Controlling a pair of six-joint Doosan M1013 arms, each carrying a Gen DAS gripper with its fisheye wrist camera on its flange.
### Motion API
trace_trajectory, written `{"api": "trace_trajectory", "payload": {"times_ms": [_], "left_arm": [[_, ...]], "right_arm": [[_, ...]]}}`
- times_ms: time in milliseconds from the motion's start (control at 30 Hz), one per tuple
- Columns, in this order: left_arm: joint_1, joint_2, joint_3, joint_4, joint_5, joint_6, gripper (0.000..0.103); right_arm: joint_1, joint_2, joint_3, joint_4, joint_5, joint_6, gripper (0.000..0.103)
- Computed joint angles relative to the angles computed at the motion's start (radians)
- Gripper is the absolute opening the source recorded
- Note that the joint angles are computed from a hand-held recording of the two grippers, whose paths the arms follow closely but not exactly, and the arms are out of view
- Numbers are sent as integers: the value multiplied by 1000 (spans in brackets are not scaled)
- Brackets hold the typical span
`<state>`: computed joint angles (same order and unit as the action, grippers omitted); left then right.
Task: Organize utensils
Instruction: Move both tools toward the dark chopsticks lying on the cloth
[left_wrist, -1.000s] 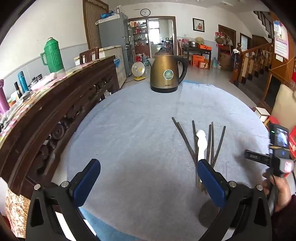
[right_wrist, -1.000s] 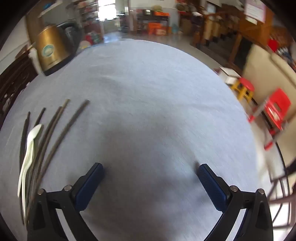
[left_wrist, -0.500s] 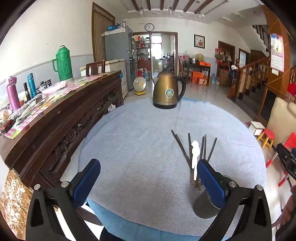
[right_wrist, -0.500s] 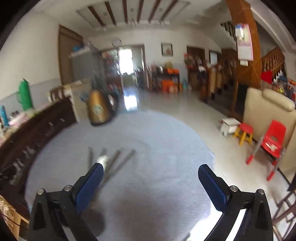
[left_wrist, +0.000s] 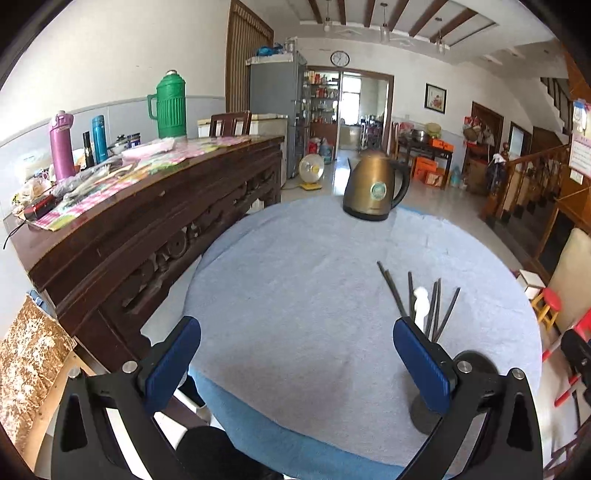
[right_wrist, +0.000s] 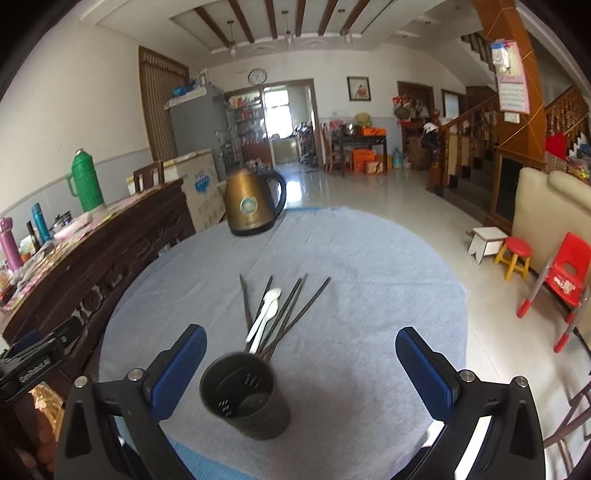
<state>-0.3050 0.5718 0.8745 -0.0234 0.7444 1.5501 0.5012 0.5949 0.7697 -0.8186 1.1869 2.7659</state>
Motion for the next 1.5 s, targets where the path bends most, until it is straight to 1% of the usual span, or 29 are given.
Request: {"api": "trace_trajectory", "payload": {"times_ms": [100, 200, 233, 300, 333, 400, 433, 500, 567, 600, 633, 700, 733, 767, 800, 833, 867, 900, 933, 967, 1033, 1100, 1167, 1233, 1333, 1400, 1433, 1467, 1500], "left_arm": [[-2, -1, -2, 2, 3, 14, 103], [-3, -5, -1, -22, -22, 56, 103], [-2, -5, -5, -41, -29, 83, 103], [-2, -9, -5, -73, -34, 114, 103], [1, -12, -4, -99, -33, 135, 103], [9, -22, 10, -154, -36, 183, 103], [10, -28, 22, -161, -42, 195, 103], [10, -36, 41, -151, -38, 213, 103], [7, -47, 75, -120, -48, 239, 103], [5, -52, 91, -91, -56, 243, 103], [0, -55, 113, -38, -61, 230, 103], [-5, -57, 145, 26, -69, 207, 103], [-10, -52, 155, 76, -58, 183, 103], [-16, -44, 153, 127, -21, 163, 103], [-18, -38, 150, 144, 14, 169, 103], [-19, -33, 145, 144, 63, 198, 103], [-18, -43, 162, 142, 63, 222, 103], [-18, -59, 192, 151, 35, 236, 103], [-18, -73, 215, 155, 17, 251, 103], [-15, -87, 232, 146, 18, 284, 103], [-4, -109, 240, 80, 39, 349, 103], [2, -146, 263, 24, -6, 392, 103], [3, -169, 260, -23, -40, 430, 103], [3, -190, 246, -75, -60, 468, 103], [1, -200, 177, -110, -93, 495, 103], [4, -212, 146, -168, -166, 520, 103], [2, -213, 134, -175, -202, 514, 103], [-1, -207, 112, -159, -217, 490, 103], [-1, -198, 94, -157, -215, 481, 103]], "right_arm": [[3, -18, 28, -48, -16, 29, 103], [16, -39, 68, -193, -45, 93, 103], [20, -55, 100, -260, -65, 133, 103], [19, -71, 128, -307, -85, 172, 103], [16, -78, 138, -299, -91, 189, 103], [1, -96, 164, -222, -137, 197, 103], [-8, -104, 177, -165, -164, 188, 103], [-19, -113, 194, -91, -191, 172, 103], [-21, -117, 213, -78, -187, 184, 103], [-19, -119, 224, -94, -176, 201, 103], [-14, -122, 251, -129, -168, 236, 103], [-12, -118, 281, -169, -136, 273, 103], [-13, -115, 293, -172, -122, 284, 103], [-17, -109, 297, -147, -112, 281, 103], [-28, -111, 307, -83, -117, 264, 103], [-39, -118, 320, -15, -138, 246, 103], [-48, -134, 343, 34, -171, 243, 103], [-51, -149, 366, 45, -193, 259, 103], [-49, -171, 395, 28, -208, 292, 103], [-45, -189, 415, 6, -214, 316, 103], [-36, -233, 452, -59, -231, 372, 103], [-23, -267, 469, -141, -224, 423, 103], [-9, -285, 458, -211, -208, 451, 103], [2, -296, 429, -251, -205, 439, 103], [16, -311, 375, -320, -228, 406, 103], [26, -312, 327, -374, -228, 371, 103], [34, -308, 303, -395, -209, 349, 103], [38, -298, 274, -410, -190, 330, 103], [39, -286, 251, -417, -182, 320, 103]]}}
